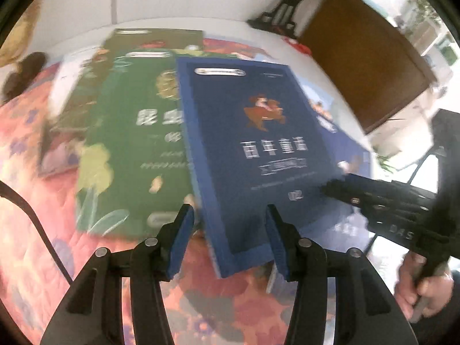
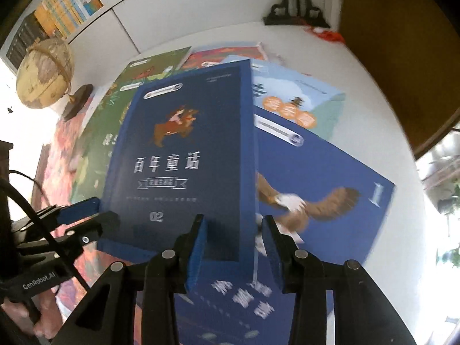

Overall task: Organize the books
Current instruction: 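Lift the blue book off the pile with both grippers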

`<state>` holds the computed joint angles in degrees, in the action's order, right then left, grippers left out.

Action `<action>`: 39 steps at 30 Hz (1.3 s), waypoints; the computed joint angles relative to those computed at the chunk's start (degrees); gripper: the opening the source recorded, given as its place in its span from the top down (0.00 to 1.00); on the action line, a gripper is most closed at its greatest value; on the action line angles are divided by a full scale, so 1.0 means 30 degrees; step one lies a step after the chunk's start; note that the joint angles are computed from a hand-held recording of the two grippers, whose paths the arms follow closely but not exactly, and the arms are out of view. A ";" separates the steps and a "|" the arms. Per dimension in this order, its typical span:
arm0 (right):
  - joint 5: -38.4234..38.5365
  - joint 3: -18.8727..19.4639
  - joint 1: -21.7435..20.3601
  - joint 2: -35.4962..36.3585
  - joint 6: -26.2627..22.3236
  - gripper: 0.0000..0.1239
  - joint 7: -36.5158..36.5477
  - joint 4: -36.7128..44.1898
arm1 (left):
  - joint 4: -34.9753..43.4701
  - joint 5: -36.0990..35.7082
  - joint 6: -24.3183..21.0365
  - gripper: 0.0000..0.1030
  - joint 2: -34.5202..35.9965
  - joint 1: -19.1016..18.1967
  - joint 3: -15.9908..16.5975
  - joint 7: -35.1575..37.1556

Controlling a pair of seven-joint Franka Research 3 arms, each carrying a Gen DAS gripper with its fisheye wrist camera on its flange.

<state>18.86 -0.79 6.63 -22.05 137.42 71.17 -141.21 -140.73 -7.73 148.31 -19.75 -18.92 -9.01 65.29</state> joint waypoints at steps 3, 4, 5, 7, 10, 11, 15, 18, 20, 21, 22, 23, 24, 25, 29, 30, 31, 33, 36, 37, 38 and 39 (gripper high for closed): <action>-0.0524 0.0248 -0.0122 -0.0288 0.0636 0.69 0.0223 -0.0474 | -0.0066 0.1346 -0.0175 0.55 -0.0050 0.0549 -0.0729 -0.1593; -0.0581 0.0293 -0.0101 -0.0360 0.0868 0.69 0.0265 -0.0622 | 0.0065 0.1697 -0.0215 0.54 0.0127 0.0613 -0.0827 -0.1865; -0.0496 0.0217 -0.0029 -0.0421 0.0957 0.69 0.0167 -0.0703 | 0.0047 0.1862 -0.0114 0.54 0.0166 0.0573 -0.0838 -0.1989; 0.0233 -0.0123 0.0339 -0.0568 0.0817 0.70 -0.0313 -0.0829 | -0.0042 0.1831 0.0165 0.54 0.0177 0.0384 -0.0707 -0.2024; 0.0379 0.0027 0.0406 -0.0693 0.0971 0.70 -0.0429 -0.0992 | 0.0118 0.1412 0.0353 0.55 0.0312 0.0043 -0.0560 -0.1718; 0.0272 0.0119 0.0374 -0.0704 0.1110 0.70 -0.0380 -0.1050 | 0.0092 0.1395 0.0432 0.55 0.0219 0.0026 -0.0555 -0.1807; 0.1365 -0.0560 0.0595 -0.0592 0.1085 0.69 -0.0852 -0.1018 | -0.1381 -0.4495 0.3241 0.55 -0.1634 -0.2981 0.2423 0.1607; 0.2906 -0.1218 0.0747 -0.0430 0.0586 0.68 -0.1786 -0.0802 | -0.1498 -0.9699 0.4608 0.55 -0.2448 -0.6001 0.4991 0.5615; 0.3594 -0.1327 0.0659 -0.0368 0.0448 0.68 -0.2097 -0.0759 | -0.1106 -0.8595 0.4179 0.55 -0.1709 -0.5129 0.4146 0.5077; 0.3803 -0.1295 0.0589 -0.0354 0.0414 0.68 -0.2133 -0.0753 | -0.0873 -0.7899 0.3675 0.55 -0.1199 -0.4007 0.3125 0.4508; 0.3928 -0.1244 0.0514 -0.0333 0.0369 0.68 -0.2138 -0.0728 | -0.0675 -0.7309 0.3319 0.55 -0.0627 -0.3343 0.2547 0.3877; 0.4016 -0.1200 0.0451 -0.0329 0.0329 0.68 -0.2164 -0.0721 | -0.0524 -0.7471 0.3134 0.59 -0.0156 -0.3185 0.2459 0.3848; 0.4124 -0.1179 0.0411 -0.0305 0.0276 0.68 -0.2200 -0.0691 | -0.0510 -0.8161 0.3077 0.62 0.0057 -0.3291 0.2601 0.4278; 0.4288 -0.1206 0.0388 -0.0280 0.0178 0.68 -0.2251 -0.0653 | -0.0386 -0.9158 0.3079 0.65 0.0457 -0.3468 0.2784 0.4770; 0.5586 -0.1756 0.0332 -0.0048 -0.1237 0.68 -0.2582 -0.0190 | 0.0191 -1.2626 0.2945 0.75 0.1298 -0.3757 0.2898 0.6665; 0.5940 -0.1880 0.0294 0.0098 -0.1740 0.68 -0.2661 0.0038 | 0.0298 -1.4017 0.2814 0.77 0.1289 -0.3956 0.3120 0.7587; 0.6279 -0.1975 0.0211 0.0144 -0.2197 0.68 -0.2695 0.0205 | 0.0384 -1.6057 0.2728 0.80 0.1154 -0.4317 0.3519 0.8981; 0.7022 -0.2186 0.0051 0.0257 -0.2950 0.59 -0.2978 0.0522 | 0.0429 -1.9486 0.2177 0.81 0.0700 -0.4668 0.4158 1.1359; 1.0215 -0.3219 -0.0137 0.0986 -0.5005 0.27 -0.3749 0.1175 | 0.0830 -2.4764 0.0368 0.81 0.0541 -0.4825 0.5199 1.4889; 1.1346 -0.3516 -0.0287 0.1349 -0.5778 0.27 -0.3950 0.1343 | 0.1063 -2.5302 0.0065 0.81 0.0730 -0.4654 0.5138 1.5041; 1.2595 -0.3874 -0.0433 0.1825 -0.6778 0.27 -0.4194 0.1528 | 0.1112 -2.6012 -0.0251 0.81 0.0814 -0.4480 0.5106 1.5292; 1.3463 -0.4019 -0.0629 0.2204 -0.7488 0.32 -0.4222 0.1644 | 0.1175 -2.6218 -0.0567 0.81 0.0931 -0.4260 0.5007 1.5367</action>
